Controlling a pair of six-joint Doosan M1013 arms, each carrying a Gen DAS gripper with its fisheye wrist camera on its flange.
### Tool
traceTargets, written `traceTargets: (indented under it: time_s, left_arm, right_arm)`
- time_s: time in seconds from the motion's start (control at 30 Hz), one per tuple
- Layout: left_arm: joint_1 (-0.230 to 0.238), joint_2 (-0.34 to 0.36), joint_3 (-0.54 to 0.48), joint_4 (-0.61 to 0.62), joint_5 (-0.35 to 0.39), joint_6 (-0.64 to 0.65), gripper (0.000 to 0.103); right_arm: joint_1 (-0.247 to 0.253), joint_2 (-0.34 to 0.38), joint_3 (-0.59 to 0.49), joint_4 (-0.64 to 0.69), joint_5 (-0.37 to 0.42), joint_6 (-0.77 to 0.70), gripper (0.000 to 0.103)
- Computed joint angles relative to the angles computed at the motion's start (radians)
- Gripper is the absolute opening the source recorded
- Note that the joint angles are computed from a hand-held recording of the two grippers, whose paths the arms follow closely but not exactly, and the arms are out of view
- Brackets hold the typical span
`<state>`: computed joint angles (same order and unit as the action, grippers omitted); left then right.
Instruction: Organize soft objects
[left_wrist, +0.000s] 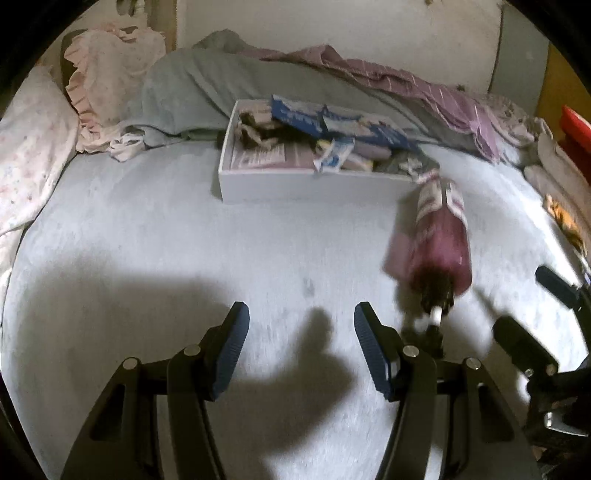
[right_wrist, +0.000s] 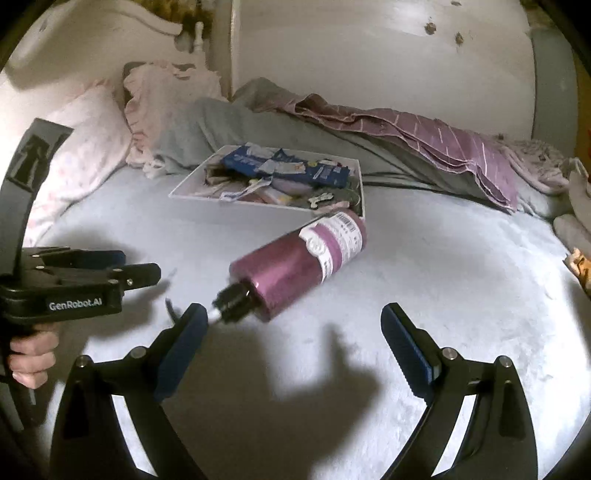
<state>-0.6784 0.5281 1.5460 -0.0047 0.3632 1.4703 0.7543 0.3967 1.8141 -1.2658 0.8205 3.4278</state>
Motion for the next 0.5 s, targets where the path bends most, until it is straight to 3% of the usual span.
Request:
traceTargets:
  time_s: [0.1,0.17,0.3,0.4,0.5]
  left_arm:
    - [-0.005,-0.002,0.026,0.019,-0.024,-0.020,0.059]
    - [-0.012,-0.004,0.039,0.095,-0.045,-0.084,0.060]
    - [-0.023,-0.011,0.057,0.181,-0.090,-0.138,0.059]
    - [-0.033,-0.016,0.070,0.317,-0.113,-0.252,0.060]
    - [-0.033,-0.010,0.062,0.281,-0.100,-0.211,0.060]
  right_arm:
    - [0.020,0.004,0.011,-0.068,0.038,0.054,0.095]
    - [0.022,0.006,0.009,-0.075,0.045,0.059,0.095]
    - [0.020,0.031,-0.028,0.013,0.086,-0.033,0.095]
    - [0.012,0.036,-0.037,0.054,0.066,-0.078,0.095]
    - [0.004,0.032,-0.032,0.072,0.036,-0.079,0.094]
